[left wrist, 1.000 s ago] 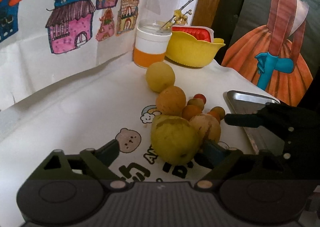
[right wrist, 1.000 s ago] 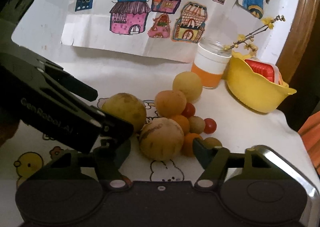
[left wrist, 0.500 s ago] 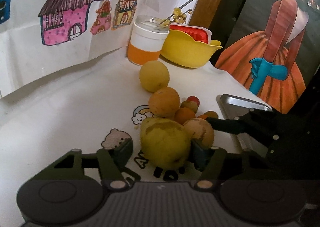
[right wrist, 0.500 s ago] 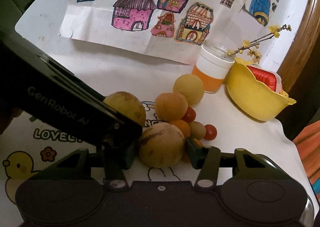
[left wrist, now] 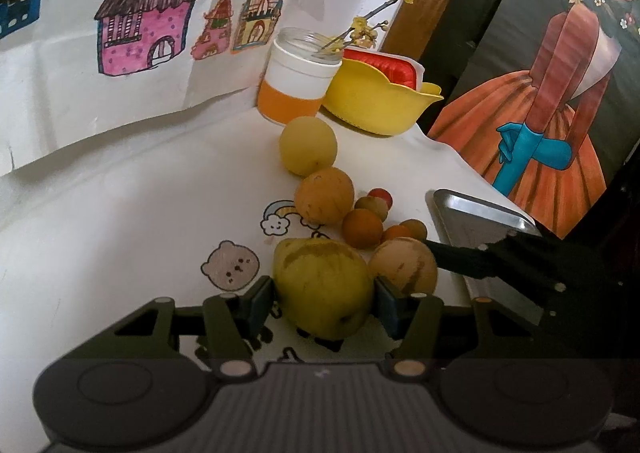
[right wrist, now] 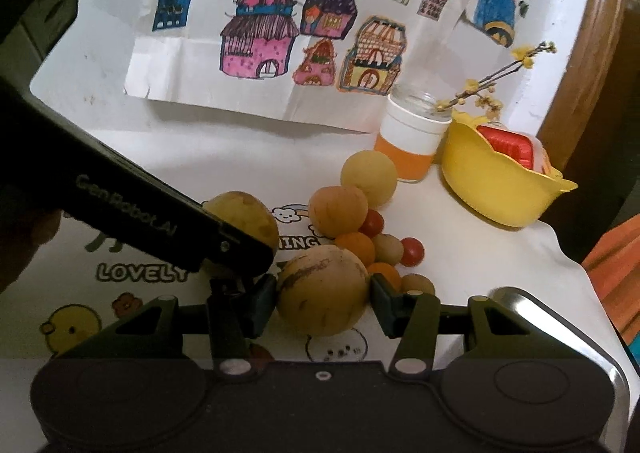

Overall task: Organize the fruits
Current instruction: 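Carry the pear with the left tool while the right tool carries the brown fruit over the metal tray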

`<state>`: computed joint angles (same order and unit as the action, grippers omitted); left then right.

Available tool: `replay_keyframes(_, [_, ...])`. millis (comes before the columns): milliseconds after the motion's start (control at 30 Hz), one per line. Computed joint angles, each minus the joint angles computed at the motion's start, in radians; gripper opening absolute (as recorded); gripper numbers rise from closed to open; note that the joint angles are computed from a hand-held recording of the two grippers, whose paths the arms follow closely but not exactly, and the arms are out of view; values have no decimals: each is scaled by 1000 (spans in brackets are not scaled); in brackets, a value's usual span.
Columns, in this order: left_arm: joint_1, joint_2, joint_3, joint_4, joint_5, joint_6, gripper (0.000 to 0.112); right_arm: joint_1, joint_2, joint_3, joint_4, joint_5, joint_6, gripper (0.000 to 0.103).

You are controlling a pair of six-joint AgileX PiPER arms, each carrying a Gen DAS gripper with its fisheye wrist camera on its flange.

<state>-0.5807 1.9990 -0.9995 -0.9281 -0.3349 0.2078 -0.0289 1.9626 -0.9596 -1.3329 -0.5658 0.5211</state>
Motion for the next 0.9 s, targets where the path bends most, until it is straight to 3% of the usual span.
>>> replay_keyframes(333, [-63, -7, -11, -92, -11, 65, 58, -146, -110, 126, 14, -78, -28, 53])
replay_keyframes(900, [-231, 45, -147, -297, -14, 238, 58, -471, -161, 223, -21, -155, -68, 53])
